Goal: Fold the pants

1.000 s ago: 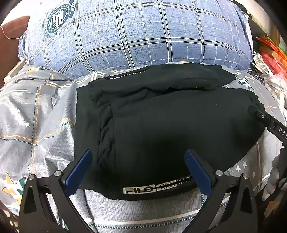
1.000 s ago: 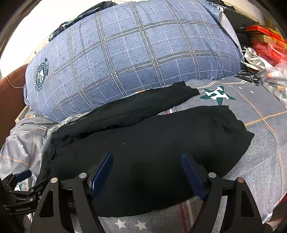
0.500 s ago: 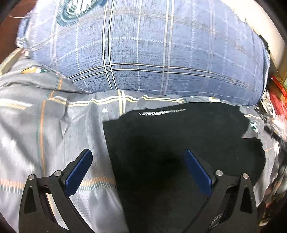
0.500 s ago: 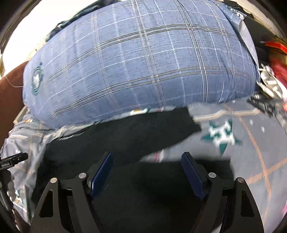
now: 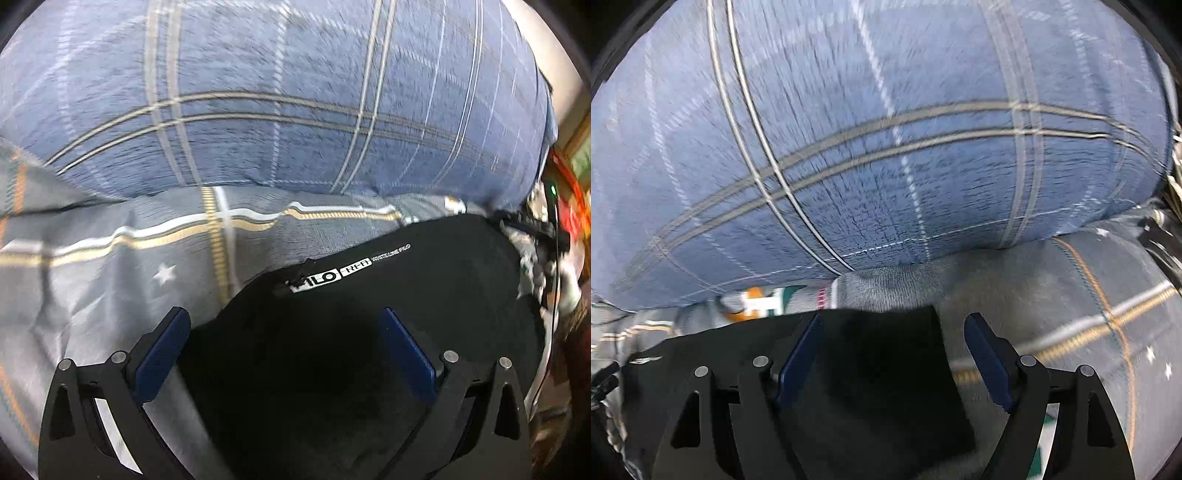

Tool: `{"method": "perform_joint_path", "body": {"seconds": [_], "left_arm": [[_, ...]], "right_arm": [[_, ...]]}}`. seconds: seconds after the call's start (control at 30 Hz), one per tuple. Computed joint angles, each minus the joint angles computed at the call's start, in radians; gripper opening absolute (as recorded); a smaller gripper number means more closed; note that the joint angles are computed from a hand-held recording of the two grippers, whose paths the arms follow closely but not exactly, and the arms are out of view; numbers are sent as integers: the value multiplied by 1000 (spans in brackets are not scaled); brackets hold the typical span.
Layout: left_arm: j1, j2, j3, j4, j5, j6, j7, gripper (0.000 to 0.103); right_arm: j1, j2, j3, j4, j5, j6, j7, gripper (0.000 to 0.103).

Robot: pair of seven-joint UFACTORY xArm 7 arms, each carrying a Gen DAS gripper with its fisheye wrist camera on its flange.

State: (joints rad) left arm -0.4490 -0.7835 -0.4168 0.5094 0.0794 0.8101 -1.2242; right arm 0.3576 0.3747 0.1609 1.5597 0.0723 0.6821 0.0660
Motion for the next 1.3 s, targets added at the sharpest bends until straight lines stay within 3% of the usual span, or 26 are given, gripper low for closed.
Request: {"method": "perform_joint_path", "body": {"seconds": [0.1,0.13,0.17,0.2,0.23,0.27,0.4,0.57,0.7,0.83,1.07,1.13,1.23,1.3], "left_arm": [[2,78,24,11,-3,-28,42,102],[4,104,26,26,-3,-15,50,89],[21,116,10,47,23,22,45,61],[16,113,11,53,25,17,46,42],[-7,91,39,33,-9,-27,49,19],[-14,77,47,25,-22,-45,50,15],[7,72,0,76,8,28,25,14],[23,30,-47,143,46,134,-20,13],[45,36,-126,265,102,273,-51,13],[59,61,-222,389,156,388,-89,13],[115,126,-486,600,213,585,-199,13],[167,167,-616,672,217,660,-235,14],[235,179,-757,712,155,683,-281,20],[266,172,-817,725,86,679,-304,22]], "right_arm": [[37,46,-10,41,-59,32,18,77],[55,53,-19,44,-98,35,38,73],[75,52,-34,41,-130,31,53,55],[74,45,-29,28,-121,12,38,33],[42,42,6,26,-70,14,3,18],[23,35,25,22,-28,19,-11,16],[24,-19,17,-34,-8,-32,-16,15],[-22,-118,40,-104,108,-71,-68,15],[-33,-218,38,-151,161,-71,-98,15],[-57,-371,23,-265,303,-72,-188,15],[-29,-698,-82,-576,492,-39,-307,15],[-22,-781,-120,-675,517,-20,-330,15],[-32,-917,-175,-829,521,39,-343,15],[-56,-1000,-197,-922,491,92,-338,16]]}}
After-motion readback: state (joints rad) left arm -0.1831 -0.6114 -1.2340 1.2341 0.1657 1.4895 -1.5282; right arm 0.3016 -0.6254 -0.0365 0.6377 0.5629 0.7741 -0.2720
